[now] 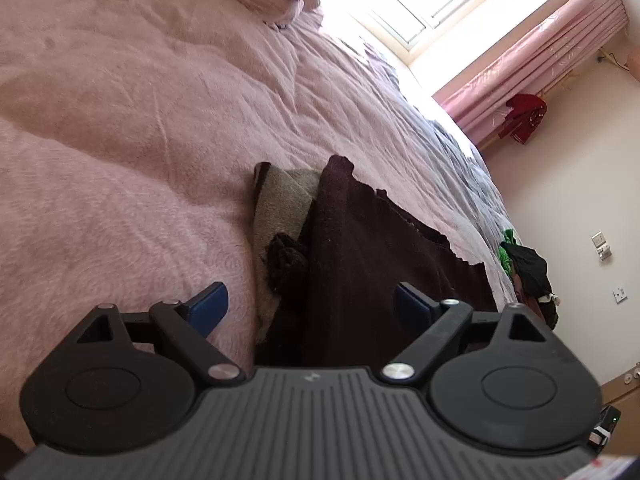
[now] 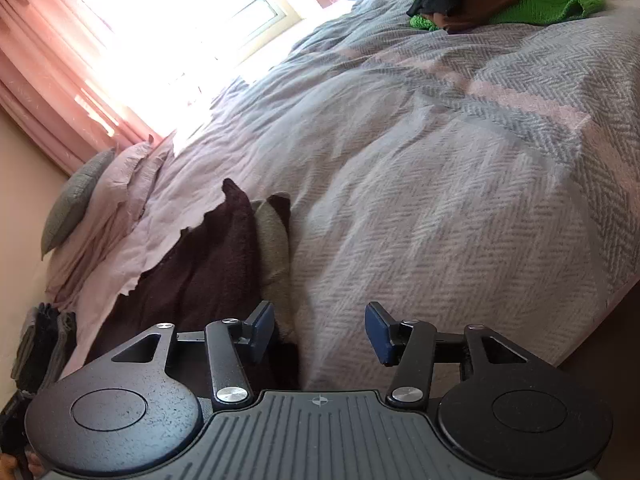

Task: Fold large clothes

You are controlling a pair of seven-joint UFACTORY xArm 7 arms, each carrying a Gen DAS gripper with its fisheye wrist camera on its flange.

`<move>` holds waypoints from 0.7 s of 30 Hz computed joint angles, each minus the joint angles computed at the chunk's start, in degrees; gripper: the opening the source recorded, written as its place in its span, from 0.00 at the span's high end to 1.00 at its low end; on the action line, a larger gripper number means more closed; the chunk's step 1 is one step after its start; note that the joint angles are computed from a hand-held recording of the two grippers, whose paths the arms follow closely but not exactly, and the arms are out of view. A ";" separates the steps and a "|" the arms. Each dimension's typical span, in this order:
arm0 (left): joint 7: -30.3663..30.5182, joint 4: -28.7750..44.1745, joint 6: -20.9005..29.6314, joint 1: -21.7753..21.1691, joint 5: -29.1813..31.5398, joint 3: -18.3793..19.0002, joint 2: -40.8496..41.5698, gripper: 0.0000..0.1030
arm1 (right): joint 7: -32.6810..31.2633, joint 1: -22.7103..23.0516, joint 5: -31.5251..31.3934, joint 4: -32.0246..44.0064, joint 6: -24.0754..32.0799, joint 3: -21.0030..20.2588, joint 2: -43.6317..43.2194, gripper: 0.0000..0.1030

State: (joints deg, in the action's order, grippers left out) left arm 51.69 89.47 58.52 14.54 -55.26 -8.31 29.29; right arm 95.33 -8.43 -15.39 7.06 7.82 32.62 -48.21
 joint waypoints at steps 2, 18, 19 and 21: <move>-1.83 4.50 0.91 -1.23 2.28 -0.15 3.81 0.14 | -2.49 -0.44 -0.65 0.56 -0.14 -1.97 2.44 0.53; -3.83 5.38 -4.78 -5.29 11.27 -2.06 3.32 0.79 | -24.00 -3.21 -2.59 7.94 2.66 -12.01 15.64 0.53; -3.11 3.09 -7.67 -6.67 12.57 -1.82 0.93 0.79 | -25.08 -2.90 -2.90 8.36 5.16 -12.34 14.75 0.53; -2.57 -1.39 -13.67 -9.95 16.08 -1.21 -3.84 0.80 | -26.31 -3.08 -4.30 8.81 9.49 -12.50 12.50 0.53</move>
